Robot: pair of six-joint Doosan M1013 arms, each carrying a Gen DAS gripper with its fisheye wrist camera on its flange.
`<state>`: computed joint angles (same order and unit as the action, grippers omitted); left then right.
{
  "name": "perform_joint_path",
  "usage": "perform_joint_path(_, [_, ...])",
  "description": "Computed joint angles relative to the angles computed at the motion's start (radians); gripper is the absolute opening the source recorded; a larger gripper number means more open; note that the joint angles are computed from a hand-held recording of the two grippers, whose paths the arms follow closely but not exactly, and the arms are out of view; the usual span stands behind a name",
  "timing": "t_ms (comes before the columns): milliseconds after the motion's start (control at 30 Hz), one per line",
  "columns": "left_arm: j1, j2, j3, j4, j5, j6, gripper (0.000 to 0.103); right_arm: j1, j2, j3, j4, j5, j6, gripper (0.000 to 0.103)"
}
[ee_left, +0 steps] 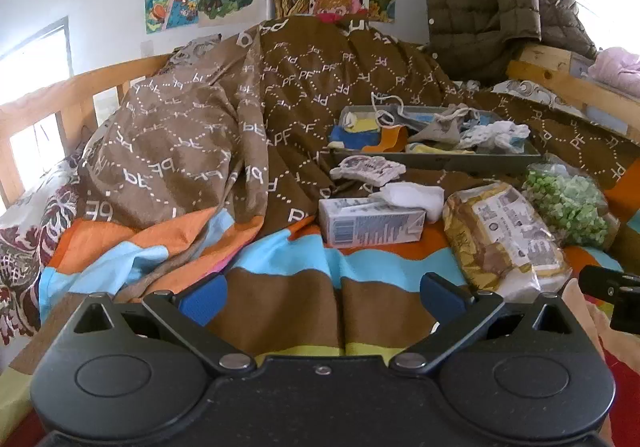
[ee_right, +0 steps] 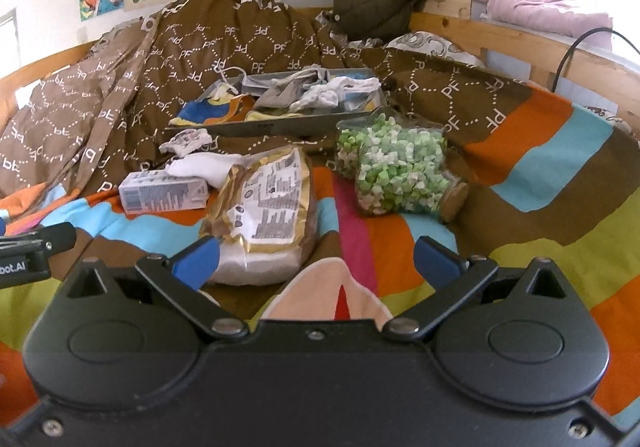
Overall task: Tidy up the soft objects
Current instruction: 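Move both open tools toward the cartoon plush and white cloth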
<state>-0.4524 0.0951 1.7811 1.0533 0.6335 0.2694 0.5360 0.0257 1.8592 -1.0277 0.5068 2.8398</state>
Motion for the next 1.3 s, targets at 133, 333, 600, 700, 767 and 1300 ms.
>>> perform_joint_path(133, [-0.001,0.002,-0.001,-0.006,0.011,0.008,0.102,-0.004,0.006,-0.003,0.035,-0.017,-0.040,0.102])
perform_joint_path(333, [0.000,0.004,-0.003,-0.010,0.021,0.014,0.102,-0.014,0.012,-0.004,0.064,-0.046,-0.079,0.102])
perform_joint_path(600, [0.011,0.005,-0.004,-0.032,0.037,0.025,0.102,-0.033,0.023,-0.006,0.119,-0.093,-0.148,0.102])
perform_joint_path(700, [0.013,0.007,-0.006,-0.032,0.043,0.027,0.102,-0.036,0.029,-0.009,0.126,-0.107,-0.159,0.102])
perform_joint_path(767, [0.018,0.009,-0.008,-0.029,0.045,0.026,0.102,-0.040,0.036,-0.015,0.146,-0.116,-0.173,0.102])
perform_joint_path(1300, [0.062,0.042,-0.058,0.038,0.022,-0.040,0.102,-0.056,0.100,-0.094,0.114,-0.189,-0.143,0.102])
